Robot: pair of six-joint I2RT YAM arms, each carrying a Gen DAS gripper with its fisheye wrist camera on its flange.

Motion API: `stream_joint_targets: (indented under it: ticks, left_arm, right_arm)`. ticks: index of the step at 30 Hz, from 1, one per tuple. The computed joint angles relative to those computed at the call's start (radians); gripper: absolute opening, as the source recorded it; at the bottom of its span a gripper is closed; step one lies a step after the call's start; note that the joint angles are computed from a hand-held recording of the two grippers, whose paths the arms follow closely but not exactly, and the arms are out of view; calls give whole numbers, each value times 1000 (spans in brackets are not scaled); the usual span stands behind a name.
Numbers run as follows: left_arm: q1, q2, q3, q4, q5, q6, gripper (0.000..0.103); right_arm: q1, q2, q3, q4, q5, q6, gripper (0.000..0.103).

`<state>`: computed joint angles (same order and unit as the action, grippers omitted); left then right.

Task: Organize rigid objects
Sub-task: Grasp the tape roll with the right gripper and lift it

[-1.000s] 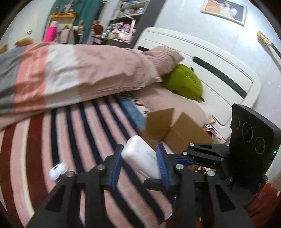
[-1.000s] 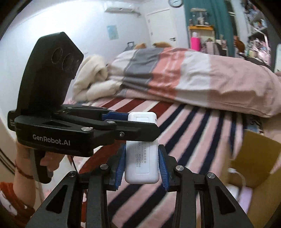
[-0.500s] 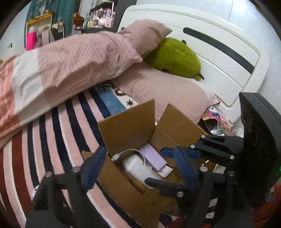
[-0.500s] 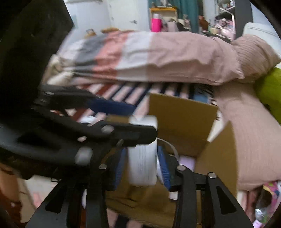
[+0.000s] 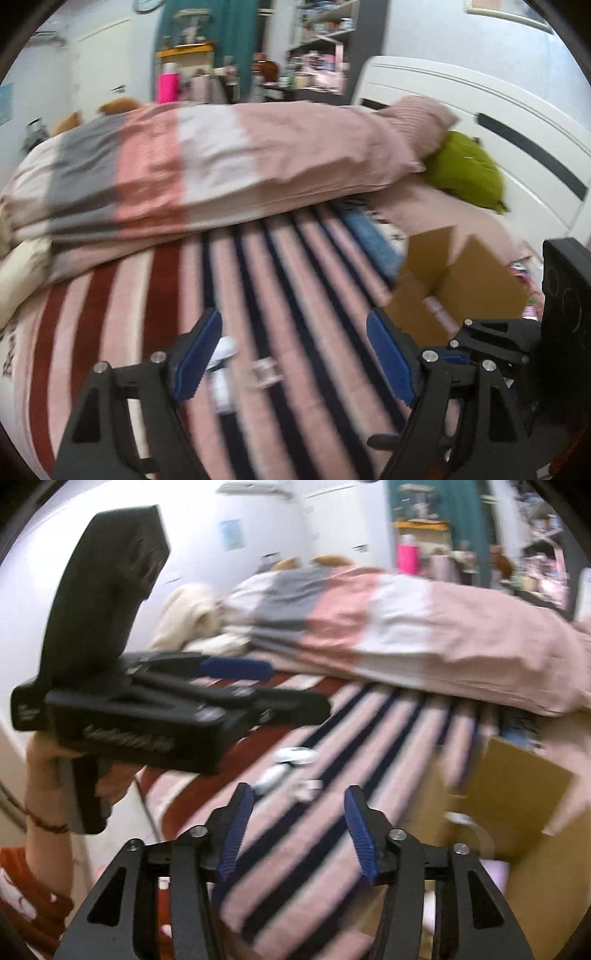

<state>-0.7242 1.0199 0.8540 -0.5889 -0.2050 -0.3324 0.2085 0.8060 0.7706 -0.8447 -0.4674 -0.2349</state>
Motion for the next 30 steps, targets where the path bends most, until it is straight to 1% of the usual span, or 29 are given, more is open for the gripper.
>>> stream_joint_targets:
  ticks: [2, 4, 5, 6, 7, 9, 10, 13, 14, 15, 16, 17, 18, 19, 23, 24, 26, 27, 28, 30]
  left_arm:
    - [81, -70, -85, 9, 31, 30, 78]
    - [190, -130, -182, 33, 99, 63, 78]
    - [250, -151, -226, 45, 150, 74, 78]
    - [298, -170, -261, 52, 190, 85, 78]
    - [339, -193, -296, 61, 223, 99, 78]
    - [392, -237, -351, 70, 265, 125, 78]
    - [427, -255, -377, 72, 295, 145, 78]
    - [483, -263, -417, 81, 336, 173, 78]
    - [488, -255, -423, 89, 340, 178, 78]
    - [487, -264, -433, 89, 344, 180, 78]
    - [486, -258, -436, 93, 353, 183, 78]
    - [478, -244, -433, 97, 362, 184, 78]
    - [469, -226, -427, 103, 365, 183, 78]
    - [446, -209, -418, 107, 361, 179, 78]
    - [362, -169, -381, 133, 354, 132, 78]
    - [348, -163, -375, 136, 344, 118, 78]
    - [314, -155, -363, 130, 300, 97, 78]
    - [303, -156, -361, 123, 285, 90, 78]
    - [303, -157, -360, 117, 283, 90, 78]
    - [309, -168, -361, 100, 285, 84, 78]
  right_arm:
    - [174, 51, -65, 128, 99, 126, 61]
    - [274, 125, -118, 245, 154, 212, 64]
    - [315, 193, -163, 348, 188, 248, 67]
    - [335, 246, -193, 429, 226, 264, 70]
    - [360, 301, -222, 511, 281, 285, 70]
    - [401, 468, -255, 689, 411, 328, 70]
    - [399, 555, -254, 761, 439, 347, 70]
    - [377, 698, -232, 871, 442, 353, 69]
    - [381, 726, -225, 892, 464, 347, 63]
    - [383, 738, -220, 899, 490, 352, 44]
    - [380, 737, -218, 895, 494, 355, 38]
    - [376, 725, -220, 889, 486, 351, 35]
    - [387, 709, -221, 871, 492, 338, 2]
    - [394, 693, -219, 850, 500, 324, 6]
    - [409, 521, -230, 736, 475, 285, 4]
    - [409, 514, -226, 721, 464, 288, 4]
    - [377, 527, -210, 676, 403, 284, 4]
    - [370, 553, -209, 693, 402, 286, 7]
    - [365, 565, -222, 714, 407, 284, 13]
    - [357, 620, -244, 810, 425, 270, 61]
